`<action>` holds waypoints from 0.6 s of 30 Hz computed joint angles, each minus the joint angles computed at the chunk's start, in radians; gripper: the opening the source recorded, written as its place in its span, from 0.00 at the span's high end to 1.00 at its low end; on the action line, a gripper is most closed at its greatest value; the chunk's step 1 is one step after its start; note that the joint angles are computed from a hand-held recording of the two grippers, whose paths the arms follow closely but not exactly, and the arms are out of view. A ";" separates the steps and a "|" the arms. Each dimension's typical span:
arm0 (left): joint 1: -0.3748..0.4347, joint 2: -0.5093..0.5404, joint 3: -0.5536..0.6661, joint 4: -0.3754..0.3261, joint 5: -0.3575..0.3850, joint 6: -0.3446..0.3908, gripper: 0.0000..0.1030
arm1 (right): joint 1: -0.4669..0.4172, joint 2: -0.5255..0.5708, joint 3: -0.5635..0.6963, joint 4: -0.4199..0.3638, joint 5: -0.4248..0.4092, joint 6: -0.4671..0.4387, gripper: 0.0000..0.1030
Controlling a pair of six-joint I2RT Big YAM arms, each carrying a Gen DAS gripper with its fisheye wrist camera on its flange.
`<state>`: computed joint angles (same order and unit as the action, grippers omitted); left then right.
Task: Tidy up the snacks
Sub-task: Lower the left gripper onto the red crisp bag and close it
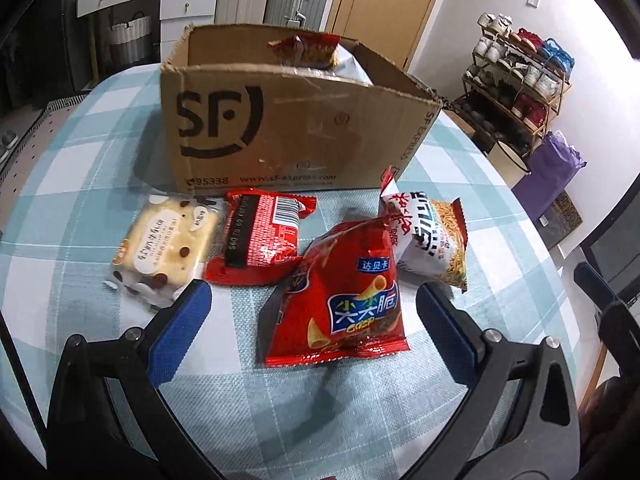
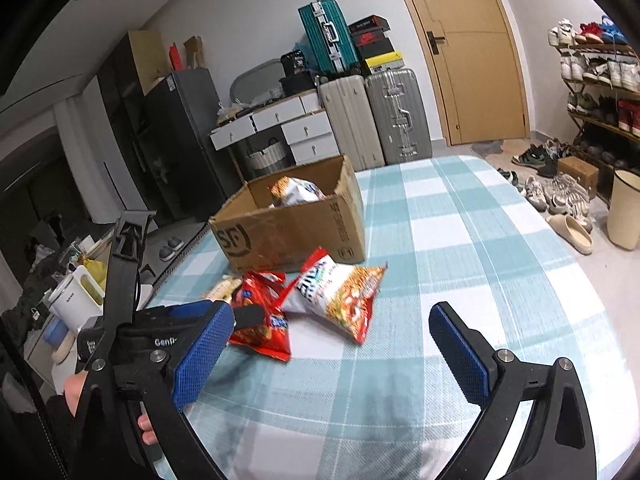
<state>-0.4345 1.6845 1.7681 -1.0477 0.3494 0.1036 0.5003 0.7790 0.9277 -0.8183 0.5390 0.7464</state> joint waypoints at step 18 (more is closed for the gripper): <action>-0.012 0.085 0.010 0.041 0.125 -0.005 0.58 | -0.004 -0.010 -0.030 -0.001 -0.017 0.034 0.03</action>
